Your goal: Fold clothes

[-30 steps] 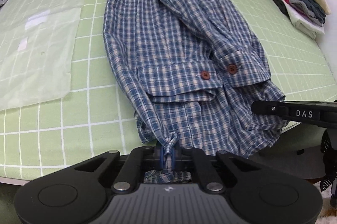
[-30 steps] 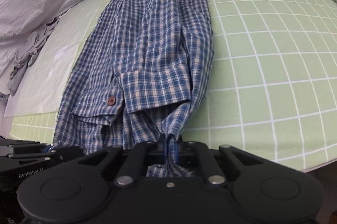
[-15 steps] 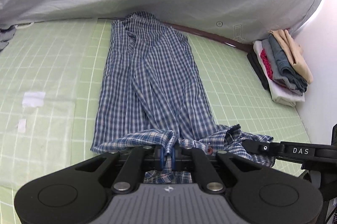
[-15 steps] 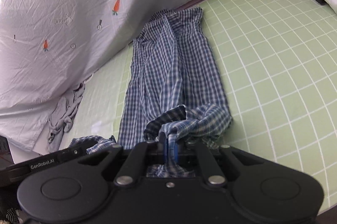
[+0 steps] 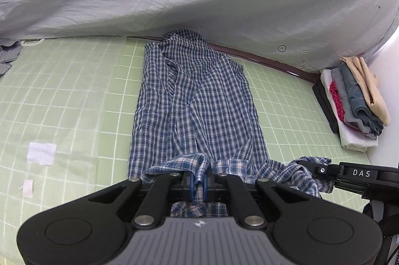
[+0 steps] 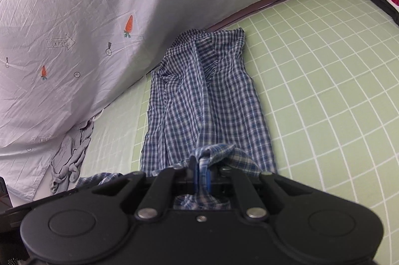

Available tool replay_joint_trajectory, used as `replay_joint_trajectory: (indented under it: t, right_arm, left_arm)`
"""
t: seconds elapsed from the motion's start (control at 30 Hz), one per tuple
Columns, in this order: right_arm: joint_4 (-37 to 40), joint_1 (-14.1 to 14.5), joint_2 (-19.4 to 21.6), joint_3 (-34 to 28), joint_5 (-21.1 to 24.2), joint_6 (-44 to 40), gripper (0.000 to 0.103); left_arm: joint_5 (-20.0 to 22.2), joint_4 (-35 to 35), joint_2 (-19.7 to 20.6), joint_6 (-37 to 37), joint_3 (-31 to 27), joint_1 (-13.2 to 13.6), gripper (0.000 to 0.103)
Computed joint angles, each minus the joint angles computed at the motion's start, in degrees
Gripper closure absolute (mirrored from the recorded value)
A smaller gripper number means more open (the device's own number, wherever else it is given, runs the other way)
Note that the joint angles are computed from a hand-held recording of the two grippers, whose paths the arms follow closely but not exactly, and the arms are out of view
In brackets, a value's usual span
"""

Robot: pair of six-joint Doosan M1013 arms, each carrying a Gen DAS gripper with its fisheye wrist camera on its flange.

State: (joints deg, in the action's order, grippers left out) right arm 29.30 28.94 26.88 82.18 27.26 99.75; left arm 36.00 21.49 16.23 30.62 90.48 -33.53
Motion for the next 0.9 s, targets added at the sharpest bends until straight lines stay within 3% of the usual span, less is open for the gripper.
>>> replay_joint_trajectory:
  t: [0.2,0.37,0.5,0.57,0.67,0.77,0.8,0.83,0.9]
  right_arm:
    - [-3.9,-0.6,5.6,-6.5,3.6,4.4,0.096]
    - [-5.8,-1.0,9.6,-10.6,8.5,8.7,0.094]
    - [-4.1,-0.9,9.1,-9.5,6.7,8.0,0.086]
    - [-3.2,-0.9,7.8,-7.6,3.6,7.4,0.069]
    - [-4.0,-0.7,5.5,-4.7,-1.3,8.2,0.051]
    - [-13.2,0.0,3.1,-2.2,-4.6,15.2,0.041]
    - [-16.0,0.1,2.5,-1.4,-5.1,17.4,0.039]
    - [-19.1,0.3,1.9,-0.7,-5.2,20.1,0.034]
    - [-22.7,0.6,0.9,0.5,-5.1,23.1,0.032]
  left_arm:
    - [0.1,-6.1,4.1,6.9,-2.9,3.8,0.096]
    - [3.9,-10.5,7.6,7.8,-4.9,5.9,0.091]
    - [3.1,-9.7,7.2,5.2,-3.8,5.9,0.087]
    - [1.6,-7.0,6.0,1.2,-2.6,5.4,0.079]
    - [-1.2,-1.3,3.9,-6.8,-0.5,4.5,0.068]
    - [-3.1,7.3,1.6,-18.0,1.9,3.4,0.056]
    - [-2.7,11.3,0.9,-22.4,2.5,2.8,0.043]
    - [-2.2,15.5,0.4,-26.3,3.1,2.2,0.037]
    - [-1.7,21.3,-0.7,-31.5,4.2,1.4,0.033]
